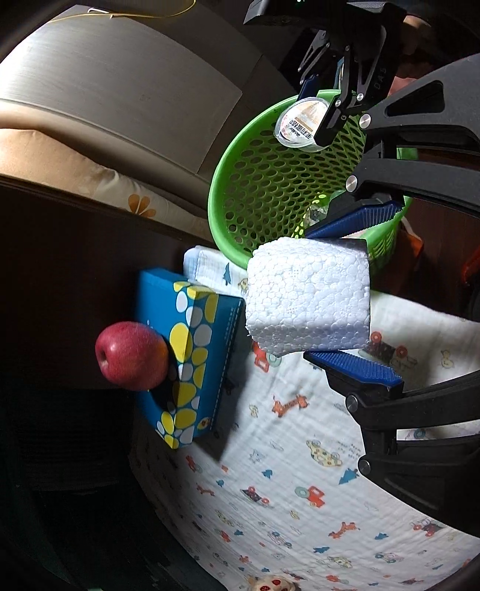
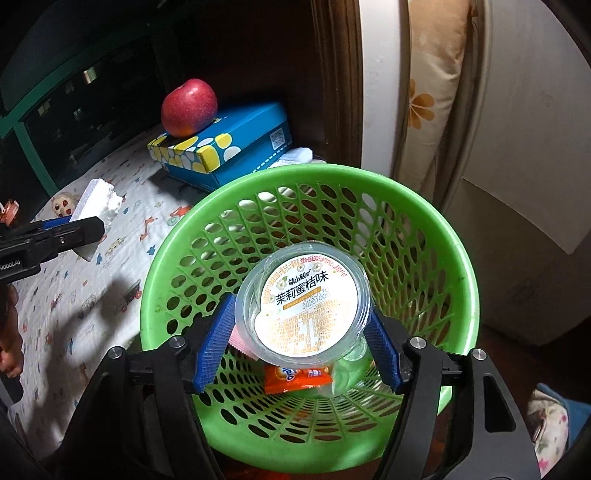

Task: Collect trash
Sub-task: 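Carry the jelly cup in the right tool while the left tool carries the foam block to the basket, then open the right tool to drop the jelly cup while the left tool drops the foam block into the basket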

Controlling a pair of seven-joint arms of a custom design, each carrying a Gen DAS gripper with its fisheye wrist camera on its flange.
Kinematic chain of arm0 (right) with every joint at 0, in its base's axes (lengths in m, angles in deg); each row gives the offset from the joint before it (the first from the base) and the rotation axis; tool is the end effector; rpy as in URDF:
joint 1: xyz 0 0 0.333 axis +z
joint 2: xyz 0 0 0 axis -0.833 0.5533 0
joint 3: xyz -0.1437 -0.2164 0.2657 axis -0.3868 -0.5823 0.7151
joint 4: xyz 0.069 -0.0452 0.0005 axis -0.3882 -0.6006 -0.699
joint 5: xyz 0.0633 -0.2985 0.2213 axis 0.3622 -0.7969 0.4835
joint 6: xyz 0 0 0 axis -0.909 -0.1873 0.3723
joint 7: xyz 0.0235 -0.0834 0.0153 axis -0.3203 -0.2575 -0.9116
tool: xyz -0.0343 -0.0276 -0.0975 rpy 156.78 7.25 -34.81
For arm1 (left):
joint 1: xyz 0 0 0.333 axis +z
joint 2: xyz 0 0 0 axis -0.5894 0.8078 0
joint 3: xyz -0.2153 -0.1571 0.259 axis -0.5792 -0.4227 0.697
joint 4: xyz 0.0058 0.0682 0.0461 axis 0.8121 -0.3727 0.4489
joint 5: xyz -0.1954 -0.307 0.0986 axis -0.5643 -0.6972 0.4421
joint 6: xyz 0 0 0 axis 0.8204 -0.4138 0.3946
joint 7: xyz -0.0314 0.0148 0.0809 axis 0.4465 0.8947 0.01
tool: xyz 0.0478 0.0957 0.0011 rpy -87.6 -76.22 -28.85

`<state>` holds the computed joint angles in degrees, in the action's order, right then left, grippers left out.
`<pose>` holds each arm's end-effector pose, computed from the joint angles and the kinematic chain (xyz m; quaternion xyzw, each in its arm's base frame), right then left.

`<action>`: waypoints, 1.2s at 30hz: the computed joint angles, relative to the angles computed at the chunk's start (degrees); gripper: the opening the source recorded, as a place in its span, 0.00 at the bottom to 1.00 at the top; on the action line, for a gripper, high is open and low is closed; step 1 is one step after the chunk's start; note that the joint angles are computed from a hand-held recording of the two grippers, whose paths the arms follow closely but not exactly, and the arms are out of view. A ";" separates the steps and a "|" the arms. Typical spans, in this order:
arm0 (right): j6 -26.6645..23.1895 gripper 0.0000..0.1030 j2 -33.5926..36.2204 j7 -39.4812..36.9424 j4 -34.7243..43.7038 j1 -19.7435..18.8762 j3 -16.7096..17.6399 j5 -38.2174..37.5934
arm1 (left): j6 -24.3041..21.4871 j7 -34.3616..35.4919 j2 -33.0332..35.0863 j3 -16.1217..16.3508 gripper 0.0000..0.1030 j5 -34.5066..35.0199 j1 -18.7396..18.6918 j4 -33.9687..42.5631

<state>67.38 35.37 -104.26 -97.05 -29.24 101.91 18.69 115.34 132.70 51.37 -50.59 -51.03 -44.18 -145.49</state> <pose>0.3364 0.2695 0.4014 -0.4093 0.8401 -0.2886 0.2083 0.5347 -0.1819 0.4425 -0.2647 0.9012 -0.3422 0.0275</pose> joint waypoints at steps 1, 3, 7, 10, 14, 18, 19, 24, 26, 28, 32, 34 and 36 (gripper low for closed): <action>-0.21 0.69 -0.49 0.44 -0.43 0.09 0.12 0.08 | 0.11 0.07 -0.12 -0.26 0.55 0.01 -0.28 -0.28; -0.56 0.71 -1.37 1.12 -1.13 0.16 0.28 0.15 | 0.22 0.04 -0.35 -0.61 0.55 0.03 -0.81 -0.77; -1.48 0.71 -3.09 1.79 -2.18 0.41 0.82 0.66 | -0.21 -0.35 -0.70 -0.87 0.56 0.13 -1.59 -1.32; -2.31 0.71 -4.02 2.66 -2.61 0.61 1.35 0.67 | -0.25 -0.79 -0.70 -1.03 0.56 0.61 -2.13 -1.62; -3.03 0.72 -5.17 4.53 -3.15 0.96 2.04 0.26 | -0.23 -1.54 -0.79 -1.20 0.56 1.45 -2.77 -2.21; -3.42 0.74 -5.78 5.60 -3.45 1.39 2.47 0.14 | -0.44 -2.19 -0.82 -1.39 0.56 2.01 -3.27 -2.68; -3.47 0.74 -5.91 5.74 -3.53 1.50 2.53 0.20 | -0.53 -2.27 -0.85 -1.43 0.56 2.14 -3.38 -2.80; -3.90 0.75 -6.43 6.57 -3.90 2.03 2.92 0.70 | -0.98 -2.36 -0.84 -1.64 0.56 2.18 -3.85 -2.96; -4.01 0.75 -6.54 6.77 -3.97 2.17 2.98 0.85 | -1.27 -2.19 -0.99 -1.65 0.59 1.94 -3.92 -3.10; -3.99 0.75 -6.61 7.07 -4.08 2.29 3.03 0.89 | -1.57 -2.16 -1.09 -1.58 0.63 1.70 -3.91 -3.17; -3.75 0.75 -6.49 7.72 -4.11 2.43 3.12 0.72 | -1.51 -2.03 -1.27 -1.36 0.69 1.35 -3.79 -3.31; -3.58 0.76 -6.25 7.83 -3.92 2.51 3.15 0.57 | -1.64 -1.98 -1.44 -1.14 0.71 1.15 -3.54 -3.34; -3.43 0.77 -5.85 7.88 -3.62 2.61 3.18 0.39 | -1.29 -1.19 -1.77 -0.88 0.74 0.15 -3.15 -3.53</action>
<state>63.95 29.52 -96.38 -100.67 -26.63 105.09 19.08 114.05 131.51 49.60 -51.47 -50.87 -47.33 -149.02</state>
